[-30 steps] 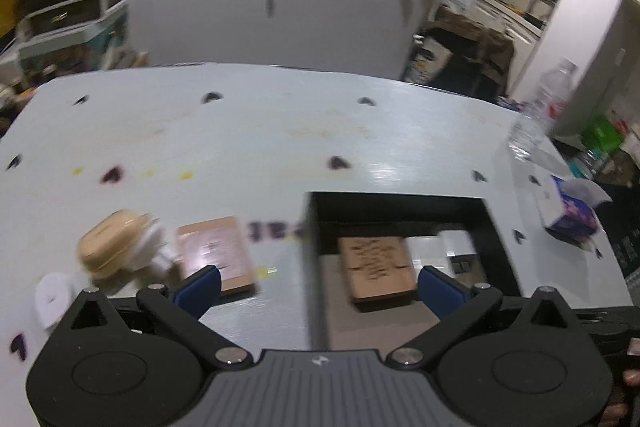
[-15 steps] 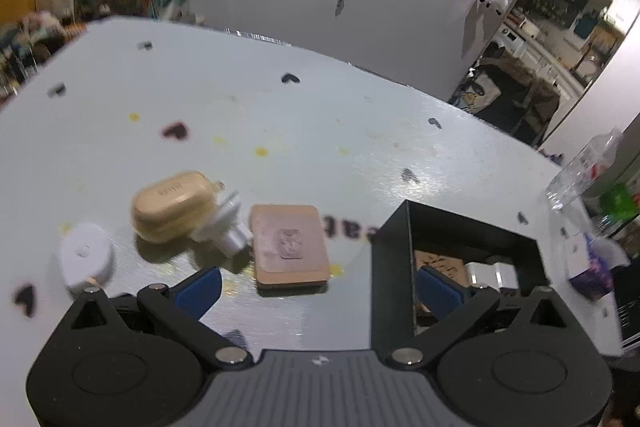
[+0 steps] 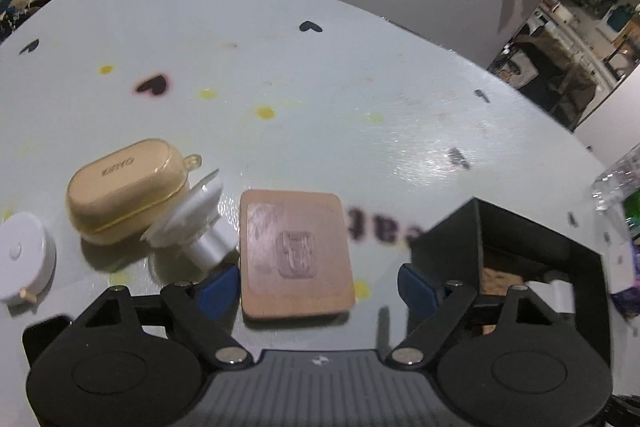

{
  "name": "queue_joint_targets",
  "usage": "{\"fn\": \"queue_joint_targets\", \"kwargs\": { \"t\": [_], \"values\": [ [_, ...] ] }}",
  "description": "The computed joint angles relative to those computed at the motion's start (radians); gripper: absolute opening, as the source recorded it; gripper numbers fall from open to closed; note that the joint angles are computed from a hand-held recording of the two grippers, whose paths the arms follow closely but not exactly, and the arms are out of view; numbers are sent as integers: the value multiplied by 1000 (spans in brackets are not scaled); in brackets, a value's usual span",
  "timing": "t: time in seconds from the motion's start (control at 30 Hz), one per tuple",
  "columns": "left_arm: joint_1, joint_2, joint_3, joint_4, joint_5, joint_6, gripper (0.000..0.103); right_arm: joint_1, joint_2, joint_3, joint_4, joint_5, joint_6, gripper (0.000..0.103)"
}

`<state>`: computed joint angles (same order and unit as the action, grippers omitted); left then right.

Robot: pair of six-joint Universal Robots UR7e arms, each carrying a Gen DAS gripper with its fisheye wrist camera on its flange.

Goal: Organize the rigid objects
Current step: 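Move the left tool to the pink-faced wooden block and grasp it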

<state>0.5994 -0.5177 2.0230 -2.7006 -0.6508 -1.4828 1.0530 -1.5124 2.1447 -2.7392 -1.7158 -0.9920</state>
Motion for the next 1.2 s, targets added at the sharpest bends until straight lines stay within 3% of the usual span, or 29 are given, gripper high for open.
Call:
{"fn": "queue_joint_targets", "kwargs": {
  "t": [0.13, 0.43, 0.5, 0.8, 1.0, 1.2],
  "values": [
    [21, 15, -67, 142, 24, -3, 85, -1, -1, 0, 1, 2, 6, 9],
    [30, 16, -69, 110, 34, 33, 76, -1, -1, 0, 3, 2, 11, 9],
    [28, 11, -68, 139, 40, 25, 69, -1, -1, 0, 3, 2, 10, 9],
    [33, 35, -138, 315, 54, 102, 70, 0, 1, -3, 6, -1, 7, 9],
    [30, 41, -135, 315, 77, 106, 65, 0, 1, -3, 5, -1, 6, 9],
    [19, 16, -97, 273, 47, 64, 65, 2, 2, 1, -3, -4, 5, 9]
  ]
}}
